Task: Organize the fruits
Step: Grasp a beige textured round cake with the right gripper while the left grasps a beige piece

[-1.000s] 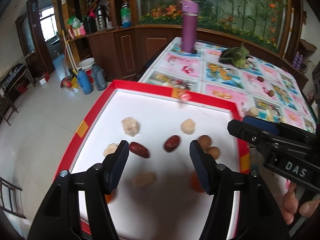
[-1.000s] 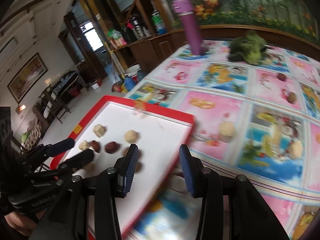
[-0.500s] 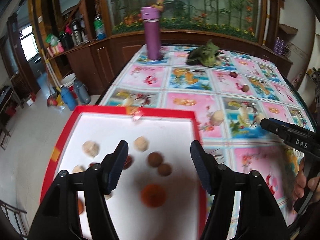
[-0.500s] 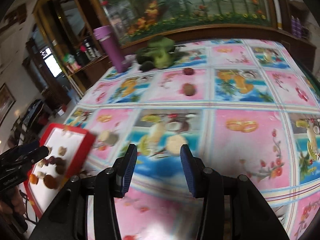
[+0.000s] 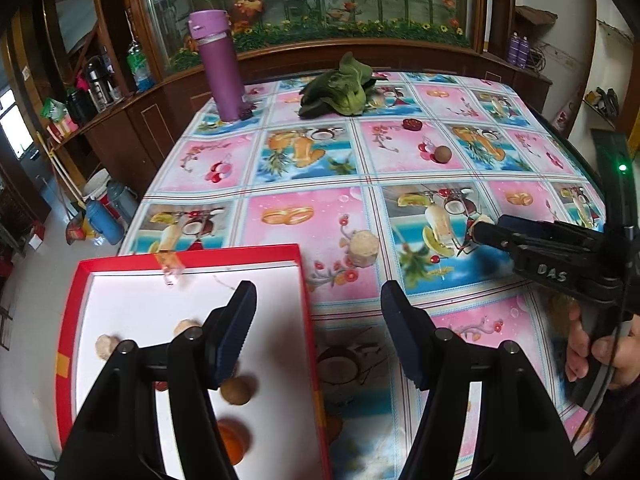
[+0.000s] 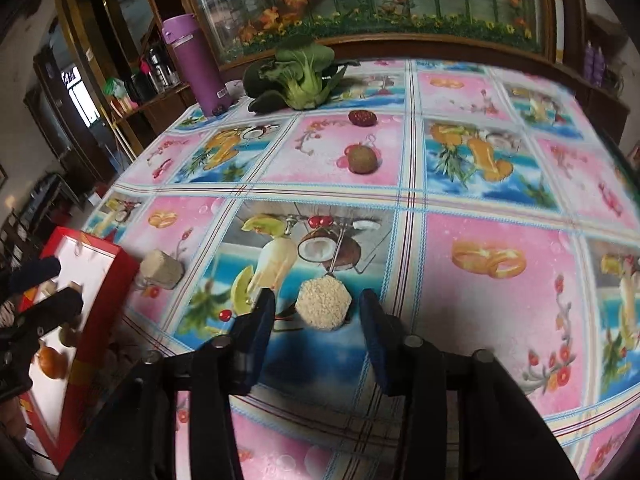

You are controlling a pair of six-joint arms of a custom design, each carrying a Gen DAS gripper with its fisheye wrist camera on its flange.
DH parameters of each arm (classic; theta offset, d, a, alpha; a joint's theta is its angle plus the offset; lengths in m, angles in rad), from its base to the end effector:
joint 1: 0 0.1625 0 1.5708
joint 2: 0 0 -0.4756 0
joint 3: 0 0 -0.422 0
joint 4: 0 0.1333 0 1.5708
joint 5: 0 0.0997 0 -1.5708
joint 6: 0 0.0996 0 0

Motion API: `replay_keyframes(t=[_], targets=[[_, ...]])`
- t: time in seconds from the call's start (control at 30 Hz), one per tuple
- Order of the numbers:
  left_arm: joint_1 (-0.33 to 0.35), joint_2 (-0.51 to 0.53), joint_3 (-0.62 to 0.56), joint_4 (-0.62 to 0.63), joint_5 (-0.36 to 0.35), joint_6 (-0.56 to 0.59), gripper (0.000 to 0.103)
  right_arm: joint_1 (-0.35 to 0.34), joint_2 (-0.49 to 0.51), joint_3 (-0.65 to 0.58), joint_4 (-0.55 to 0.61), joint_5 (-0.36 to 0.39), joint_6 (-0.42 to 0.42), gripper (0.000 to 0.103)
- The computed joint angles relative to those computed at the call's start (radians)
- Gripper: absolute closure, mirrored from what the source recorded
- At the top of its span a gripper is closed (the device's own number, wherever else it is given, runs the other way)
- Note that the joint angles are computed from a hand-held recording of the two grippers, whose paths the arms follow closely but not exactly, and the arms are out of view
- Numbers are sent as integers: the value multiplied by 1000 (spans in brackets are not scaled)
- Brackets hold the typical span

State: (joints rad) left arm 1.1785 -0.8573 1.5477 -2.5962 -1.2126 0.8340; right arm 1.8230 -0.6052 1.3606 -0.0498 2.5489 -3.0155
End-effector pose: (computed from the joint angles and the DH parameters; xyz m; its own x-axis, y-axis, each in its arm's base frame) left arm -0.1357 -0.7679 0.1980 -0.3437 0.8153 -0.4660 0.9162 0.4001 0.0243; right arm 0.2178 -0.6420 0.0318 -0.7133 0.5472 0.4379 -0.0727 0.5636 -0.8228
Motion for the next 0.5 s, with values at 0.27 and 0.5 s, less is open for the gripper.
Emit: replay_keyframes(t=[0.27, 0.5], targets=[[-15, 46, -34, 37, -1, -28, 37, -7, -20, 34, -25, -19, -3, 76], [-41, 105, -55, 40, 47, -50, 37, -13, -40, 60, -17, -56, 49, 76]])
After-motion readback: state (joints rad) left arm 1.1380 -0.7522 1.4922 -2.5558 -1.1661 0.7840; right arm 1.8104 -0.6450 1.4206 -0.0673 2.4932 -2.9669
